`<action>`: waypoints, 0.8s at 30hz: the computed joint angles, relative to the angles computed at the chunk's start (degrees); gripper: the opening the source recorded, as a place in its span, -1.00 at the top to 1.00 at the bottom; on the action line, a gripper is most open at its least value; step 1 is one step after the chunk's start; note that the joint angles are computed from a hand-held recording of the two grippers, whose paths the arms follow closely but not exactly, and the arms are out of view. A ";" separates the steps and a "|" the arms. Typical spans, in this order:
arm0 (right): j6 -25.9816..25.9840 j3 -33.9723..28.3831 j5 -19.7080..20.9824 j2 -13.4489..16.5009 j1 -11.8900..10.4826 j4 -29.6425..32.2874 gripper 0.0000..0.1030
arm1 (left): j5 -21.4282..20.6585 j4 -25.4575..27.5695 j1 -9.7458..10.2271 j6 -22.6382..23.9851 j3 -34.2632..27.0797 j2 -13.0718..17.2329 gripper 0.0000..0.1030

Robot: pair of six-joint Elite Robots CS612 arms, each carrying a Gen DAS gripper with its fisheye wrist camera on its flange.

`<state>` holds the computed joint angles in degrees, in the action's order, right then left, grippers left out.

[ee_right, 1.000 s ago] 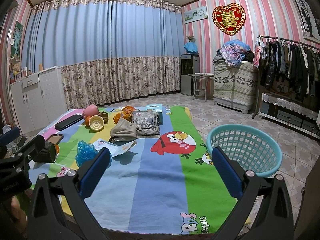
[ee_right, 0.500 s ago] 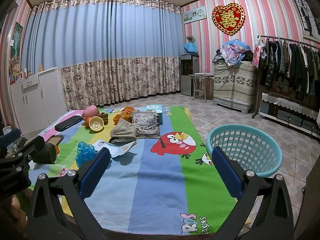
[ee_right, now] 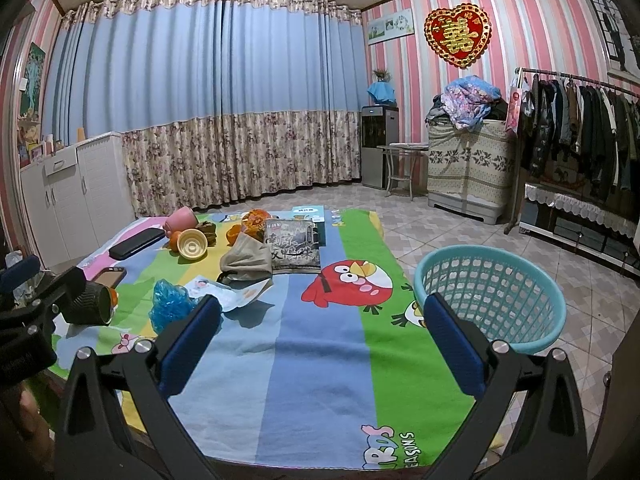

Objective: Collect trash

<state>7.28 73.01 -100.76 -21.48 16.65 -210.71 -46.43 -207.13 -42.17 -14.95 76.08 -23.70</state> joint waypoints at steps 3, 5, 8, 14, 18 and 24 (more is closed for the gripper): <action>-0.02 0.00 -0.04 0.00 0.00 0.00 -0.93 | -0.06 0.02 0.01 -0.07 0.02 0.02 -0.90; -0.01 0.03 0.04 -0.01 -0.02 -0.03 -0.93 | -0.11 0.02 0.04 -0.09 0.03 0.03 -0.90; -0.02 0.03 0.01 0.00 -0.03 -0.05 -0.93 | -0.16 0.06 0.01 -0.27 0.13 -0.03 -0.90; 0.05 0.07 0.06 0.05 -0.06 -0.02 -0.93 | -0.31 0.46 -0.01 -0.84 0.36 -0.13 -0.90; 0.13 0.07 0.02 0.08 -0.07 -0.01 -0.93 | -0.60 1.16 0.23 -1.49 0.08 0.17 -0.90; 0.07 0.02 -0.13 0.14 -0.07 0.07 -0.93 | -0.13 1.42 0.41 -1.73 0.02 0.21 -0.90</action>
<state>7.34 73.03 -100.89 -21.34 16.58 -210.64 -46.56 -205.71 -41.75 -16.67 76.10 -23.49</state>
